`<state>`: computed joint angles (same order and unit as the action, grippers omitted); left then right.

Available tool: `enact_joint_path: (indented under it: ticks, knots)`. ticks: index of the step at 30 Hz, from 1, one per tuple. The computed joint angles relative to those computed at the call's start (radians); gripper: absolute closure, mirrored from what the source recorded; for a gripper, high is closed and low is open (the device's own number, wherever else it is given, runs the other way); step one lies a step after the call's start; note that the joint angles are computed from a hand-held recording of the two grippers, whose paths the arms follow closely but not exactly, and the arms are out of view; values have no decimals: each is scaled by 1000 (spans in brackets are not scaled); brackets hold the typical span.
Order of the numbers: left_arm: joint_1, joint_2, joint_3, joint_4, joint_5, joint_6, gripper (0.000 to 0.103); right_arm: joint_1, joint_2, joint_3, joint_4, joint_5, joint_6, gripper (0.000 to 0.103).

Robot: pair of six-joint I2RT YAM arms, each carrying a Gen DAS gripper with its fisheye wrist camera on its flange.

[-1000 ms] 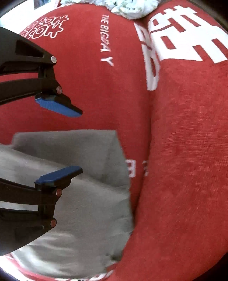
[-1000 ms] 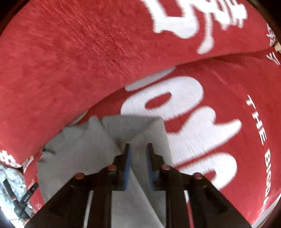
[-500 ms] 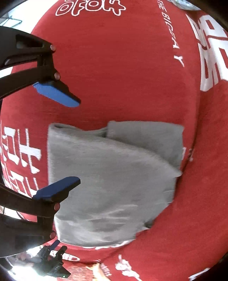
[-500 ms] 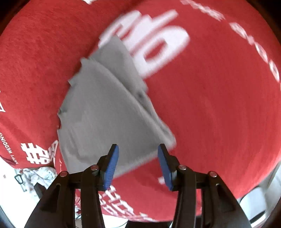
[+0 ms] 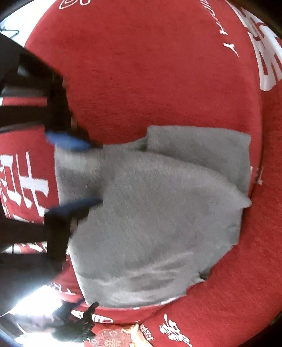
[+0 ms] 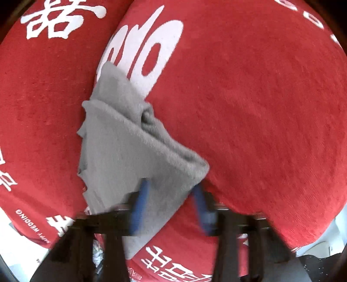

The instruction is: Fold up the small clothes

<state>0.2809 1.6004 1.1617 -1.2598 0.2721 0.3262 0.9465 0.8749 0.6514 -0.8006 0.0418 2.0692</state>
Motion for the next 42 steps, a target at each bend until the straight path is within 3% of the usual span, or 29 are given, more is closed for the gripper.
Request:
enact_joint_path:
  ticks: [1,6,12,17,22,27,32,34,38,42]
  knots:
    - [3,0,0,2,-7,13,92,-31,21,19,-13,-29,-52,95]
    - [53,-35,12,-31,0,101,94,-110,132,187,-154,-82,-354,95]
    - [63,-94,-93,28,-52,137,94,-123,155,119,-155,-139,-403,95]
    - [100,-113,-79,-18,-78,193,94,-119,179,172,-223,-151,-447,93]
    - [128,-135,26,-71,-84,213,94,-80,203,277,-298,-175,-496,93]
    - [60,-71,165,-38,-30,119,94,-62,309,431,-335,-121,-613,93]
    - [-124,64,224,123,-59,-94,94,-189,470,520,-284,-101,-773,93]
    - [-163,108,238,174,-82,-128,94,-231,502,528,-265,-94,-814,93]
    - [-235,164,213,249,-211,-144,94,-304,621,552,-228,-93,-905,93]
    - [-203,170,170,271,-230,-124,93,-340,626,493,-199,-96,-924,94]
